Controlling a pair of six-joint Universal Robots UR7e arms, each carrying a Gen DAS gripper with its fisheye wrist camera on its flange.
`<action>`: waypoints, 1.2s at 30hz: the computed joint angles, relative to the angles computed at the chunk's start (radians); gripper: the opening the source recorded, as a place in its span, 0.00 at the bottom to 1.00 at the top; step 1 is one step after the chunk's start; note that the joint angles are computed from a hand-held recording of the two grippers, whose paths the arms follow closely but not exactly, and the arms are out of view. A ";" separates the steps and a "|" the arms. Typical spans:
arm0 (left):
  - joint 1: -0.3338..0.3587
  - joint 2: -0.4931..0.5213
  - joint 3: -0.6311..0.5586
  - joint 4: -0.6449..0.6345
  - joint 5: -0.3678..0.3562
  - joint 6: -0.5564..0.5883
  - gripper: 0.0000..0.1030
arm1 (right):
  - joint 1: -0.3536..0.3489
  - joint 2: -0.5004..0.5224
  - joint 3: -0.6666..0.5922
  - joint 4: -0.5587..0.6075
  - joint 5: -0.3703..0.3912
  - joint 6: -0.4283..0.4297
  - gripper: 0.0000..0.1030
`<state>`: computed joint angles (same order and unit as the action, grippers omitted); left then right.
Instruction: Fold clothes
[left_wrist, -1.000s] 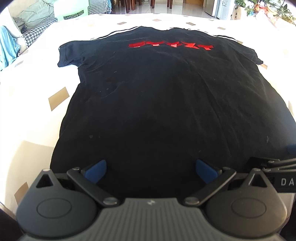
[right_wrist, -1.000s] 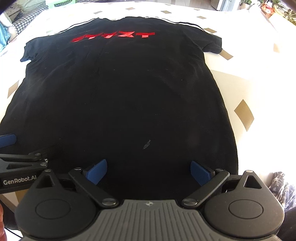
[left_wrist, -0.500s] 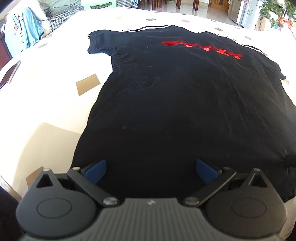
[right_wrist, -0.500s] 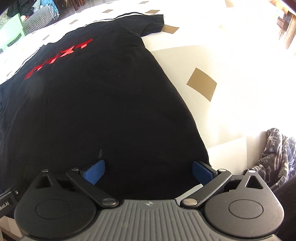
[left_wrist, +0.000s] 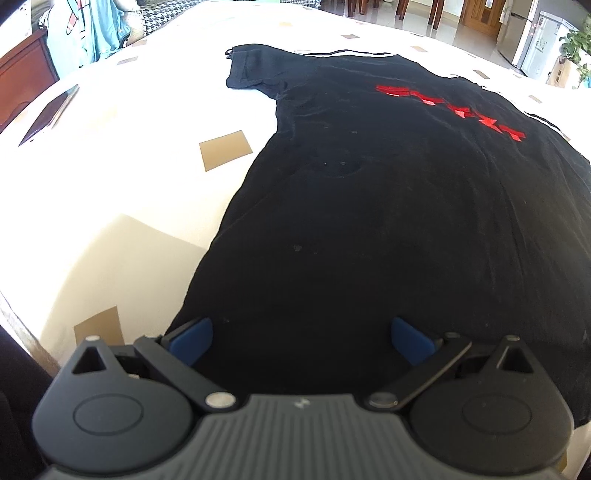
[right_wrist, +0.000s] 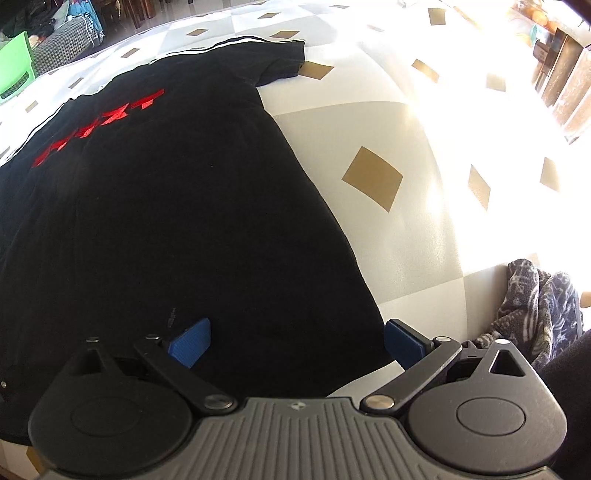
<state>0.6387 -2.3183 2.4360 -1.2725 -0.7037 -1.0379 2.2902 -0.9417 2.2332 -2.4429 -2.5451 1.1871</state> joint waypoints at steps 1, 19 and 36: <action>-0.007 0.001 -0.001 0.010 0.001 -0.004 1.00 | 0.006 0.003 -0.004 0.004 -0.008 -0.005 0.91; -0.050 -0.002 0.083 -0.246 -0.026 0.293 1.00 | 0.037 0.152 -0.016 -0.463 0.090 -0.581 0.84; -0.039 0.007 0.132 -0.341 -0.015 0.355 1.00 | 0.033 0.125 -0.025 -0.239 -0.026 -0.320 0.90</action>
<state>0.5996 -2.3111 2.5676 -1.6138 -0.7182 -0.6826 2.3230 -0.8163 2.2078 -2.6822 -2.5710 0.8672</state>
